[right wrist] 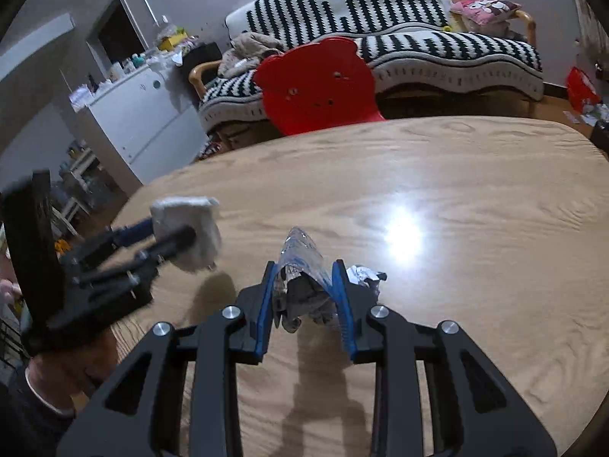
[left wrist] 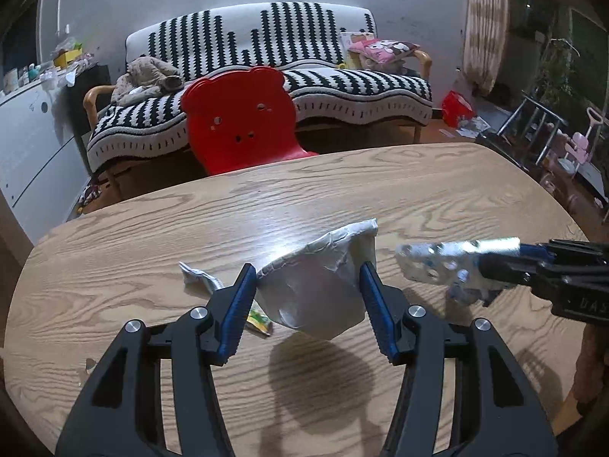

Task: Collect trash
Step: 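Grasp the white plastic bag with the left tool while the right tool grasps the silver foil, then carry the white bag and silver foil over the bin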

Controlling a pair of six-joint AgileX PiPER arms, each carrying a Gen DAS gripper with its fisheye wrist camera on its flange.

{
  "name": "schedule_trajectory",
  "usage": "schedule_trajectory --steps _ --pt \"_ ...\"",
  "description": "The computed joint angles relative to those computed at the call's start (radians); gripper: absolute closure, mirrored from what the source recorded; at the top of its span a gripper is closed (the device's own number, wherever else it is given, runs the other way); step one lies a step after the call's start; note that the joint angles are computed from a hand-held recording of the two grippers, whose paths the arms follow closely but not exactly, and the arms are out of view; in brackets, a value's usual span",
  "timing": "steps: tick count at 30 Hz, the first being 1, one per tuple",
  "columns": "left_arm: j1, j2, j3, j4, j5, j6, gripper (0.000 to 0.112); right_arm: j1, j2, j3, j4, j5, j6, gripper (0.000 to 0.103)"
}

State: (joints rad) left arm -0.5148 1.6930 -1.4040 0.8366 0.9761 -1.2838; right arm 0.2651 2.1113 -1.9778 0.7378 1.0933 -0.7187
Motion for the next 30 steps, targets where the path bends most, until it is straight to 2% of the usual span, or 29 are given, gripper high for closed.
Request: schedule_trajectory --steps 5,9,14,22,30 --pt "-0.034 0.044 -0.068 -0.024 0.022 0.026 0.057 -0.080 -0.066 0.111 -0.018 -0.012 -0.073 0.071" --pt "-0.065 0.080 -0.123 -0.024 0.041 0.034 0.057 -0.128 -0.064 0.122 -0.028 0.017 -0.099 0.072" --pt "-0.092 0.114 -0.172 -0.028 0.062 0.042 0.057 -0.164 -0.119 0.190 0.006 -0.006 -0.163 0.075" --pt "-0.115 0.175 -0.283 -0.064 0.084 0.081 0.057 -0.237 -0.173 0.217 0.042 0.017 -0.197 0.075" --pt "-0.165 0.335 -0.582 -0.128 0.144 0.188 0.057 -0.410 -0.182 0.179 0.085 0.073 -0.235 0.075"
